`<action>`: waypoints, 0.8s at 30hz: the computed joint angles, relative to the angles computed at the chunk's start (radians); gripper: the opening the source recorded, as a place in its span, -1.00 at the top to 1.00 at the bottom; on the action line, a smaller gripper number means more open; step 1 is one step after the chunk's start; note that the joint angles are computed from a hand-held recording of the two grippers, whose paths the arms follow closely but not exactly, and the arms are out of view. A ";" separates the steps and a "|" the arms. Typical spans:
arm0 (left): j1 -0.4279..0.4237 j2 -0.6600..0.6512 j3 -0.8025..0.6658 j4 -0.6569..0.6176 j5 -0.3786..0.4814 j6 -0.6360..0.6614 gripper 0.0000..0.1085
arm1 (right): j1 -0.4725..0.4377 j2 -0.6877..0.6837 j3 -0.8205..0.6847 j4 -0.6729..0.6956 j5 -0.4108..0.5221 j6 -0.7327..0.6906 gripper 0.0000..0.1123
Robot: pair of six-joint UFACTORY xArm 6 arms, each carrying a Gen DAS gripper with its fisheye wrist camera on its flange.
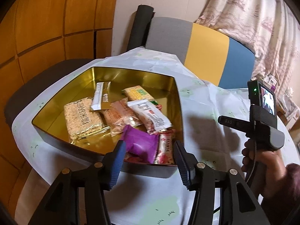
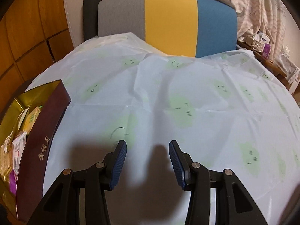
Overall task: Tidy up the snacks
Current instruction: 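Withdraw both grippers away from the gold tray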
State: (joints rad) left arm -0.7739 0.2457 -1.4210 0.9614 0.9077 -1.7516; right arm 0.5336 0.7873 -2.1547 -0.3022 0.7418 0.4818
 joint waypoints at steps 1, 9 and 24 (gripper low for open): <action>0.004 -0.003 0.003 -0.006 0.002 0.002 0.01 | 0.004 0.024 -0.035 0.003 0.016 -0.006 0.15; 0.008 -0.017 0.010 -0.016 0.046 -0.012 -0.19 | 0.008 0.052 -0.024 -0.049 -0.047 0.045 0.07; -0.001 -0.026 0.012 -0.025 0.084 -0.029 -0.31 | 0.008 0.102 -0.084 0.206 -0.065 -0.202 -0.83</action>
State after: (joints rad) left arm -0.7746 0.2196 -1.4088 0.9368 0.9913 -1.7803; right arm 0.5413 0.8891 -2.2389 -0.0960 0.6764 0.2802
